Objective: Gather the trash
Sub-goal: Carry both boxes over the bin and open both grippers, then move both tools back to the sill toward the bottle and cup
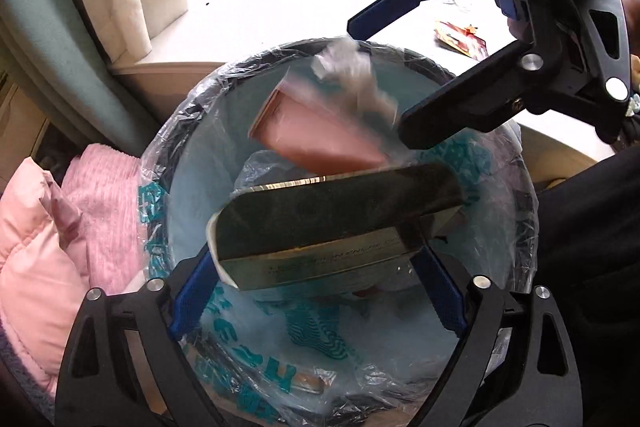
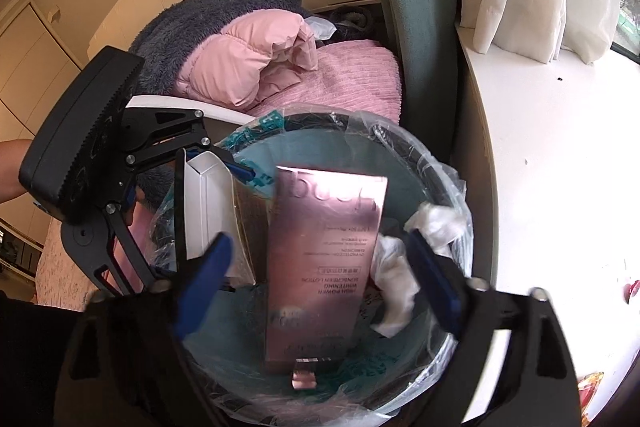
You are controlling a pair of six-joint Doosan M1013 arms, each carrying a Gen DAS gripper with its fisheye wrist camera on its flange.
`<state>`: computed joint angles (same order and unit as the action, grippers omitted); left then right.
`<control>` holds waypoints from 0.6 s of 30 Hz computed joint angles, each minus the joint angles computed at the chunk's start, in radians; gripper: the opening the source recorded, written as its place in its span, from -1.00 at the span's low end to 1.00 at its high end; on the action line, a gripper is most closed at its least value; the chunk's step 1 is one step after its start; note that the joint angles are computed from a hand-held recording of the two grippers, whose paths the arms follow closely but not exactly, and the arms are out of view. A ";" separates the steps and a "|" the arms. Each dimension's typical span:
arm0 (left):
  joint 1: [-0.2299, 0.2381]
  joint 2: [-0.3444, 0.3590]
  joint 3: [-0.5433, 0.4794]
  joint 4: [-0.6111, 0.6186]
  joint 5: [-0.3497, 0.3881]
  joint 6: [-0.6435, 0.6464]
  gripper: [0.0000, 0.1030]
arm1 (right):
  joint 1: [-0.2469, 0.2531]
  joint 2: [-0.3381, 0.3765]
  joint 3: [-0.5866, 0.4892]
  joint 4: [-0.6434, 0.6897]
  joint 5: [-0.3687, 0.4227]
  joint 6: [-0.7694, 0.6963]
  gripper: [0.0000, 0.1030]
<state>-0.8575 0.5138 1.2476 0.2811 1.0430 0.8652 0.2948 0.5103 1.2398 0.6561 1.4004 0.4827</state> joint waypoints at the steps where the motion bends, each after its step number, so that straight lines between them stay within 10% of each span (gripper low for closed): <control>1: 0.000 -0.002 0.002 0.004 0.001 -0.015 0.89 | -0.004 0.002 -0.005 0.008 0.001 0.006 0.87; 18: -0.003 0.033 -0.111 0.064 -0.059 0.056 0.89 | -0.106 -0.046 0.033 0.065 -0.164 0.163 0.87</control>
